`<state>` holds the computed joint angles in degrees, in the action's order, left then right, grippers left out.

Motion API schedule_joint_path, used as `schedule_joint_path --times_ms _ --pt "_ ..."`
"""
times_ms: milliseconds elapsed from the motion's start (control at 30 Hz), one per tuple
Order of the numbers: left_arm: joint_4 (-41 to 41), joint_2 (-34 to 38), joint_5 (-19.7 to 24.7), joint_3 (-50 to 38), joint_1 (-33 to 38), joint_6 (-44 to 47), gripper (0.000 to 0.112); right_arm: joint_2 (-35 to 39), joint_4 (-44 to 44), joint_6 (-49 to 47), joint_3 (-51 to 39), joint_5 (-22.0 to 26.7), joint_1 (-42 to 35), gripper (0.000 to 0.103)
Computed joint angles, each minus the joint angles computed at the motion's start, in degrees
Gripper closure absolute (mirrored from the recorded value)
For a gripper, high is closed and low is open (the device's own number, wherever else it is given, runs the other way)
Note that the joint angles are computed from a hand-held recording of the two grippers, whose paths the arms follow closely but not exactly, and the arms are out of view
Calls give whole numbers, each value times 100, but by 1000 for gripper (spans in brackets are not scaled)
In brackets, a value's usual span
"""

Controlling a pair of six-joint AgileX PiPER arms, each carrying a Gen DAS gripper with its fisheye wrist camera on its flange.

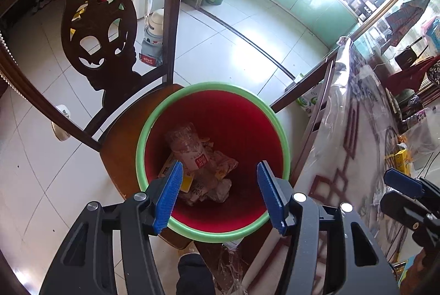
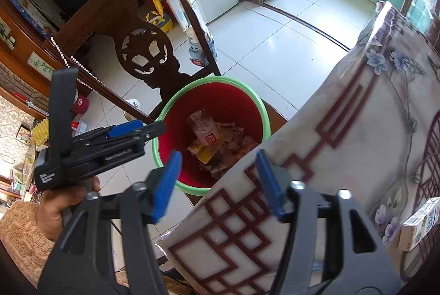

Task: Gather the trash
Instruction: 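Open both tools over the bucket to drop the bottle and box, then grasp the white milk carton with the left tool while the right tool grasps the cigarette pack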

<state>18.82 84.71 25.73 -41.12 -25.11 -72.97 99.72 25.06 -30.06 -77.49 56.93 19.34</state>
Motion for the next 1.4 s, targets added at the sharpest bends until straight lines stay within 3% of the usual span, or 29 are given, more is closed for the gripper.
schedule_joint_path --times_ms 167,367,600,767,1033,1267,1400 --pt "270 -53 178 -200 -280 -205 58 -275 59 -96 299 -70 -256 31" --pt "287 132 266 -496 -581 -155 58 -592 87 -200 773 -180 -803 25" --pt "109 665 335 -1234 -1077 181 58 -953 95 -593 1255 -166 -2270 24" --pt "-140 1280 527 -2177 -1483 632 58 -896 -38 -946 999 -72 -3573 24" --pt "-56 2118 1218 -3621 -2192 459 58 450 -334 -1325 -745 92 -5116 24" --pt "-9 2998 1998 -5089 -2685 196 58 2170 -758 -1135 -2978 544 -5339 24" --pt "-32 3790 2647 -6521 -2891 401 58 3083 -997 -1055 -4120 959 -5238 24"
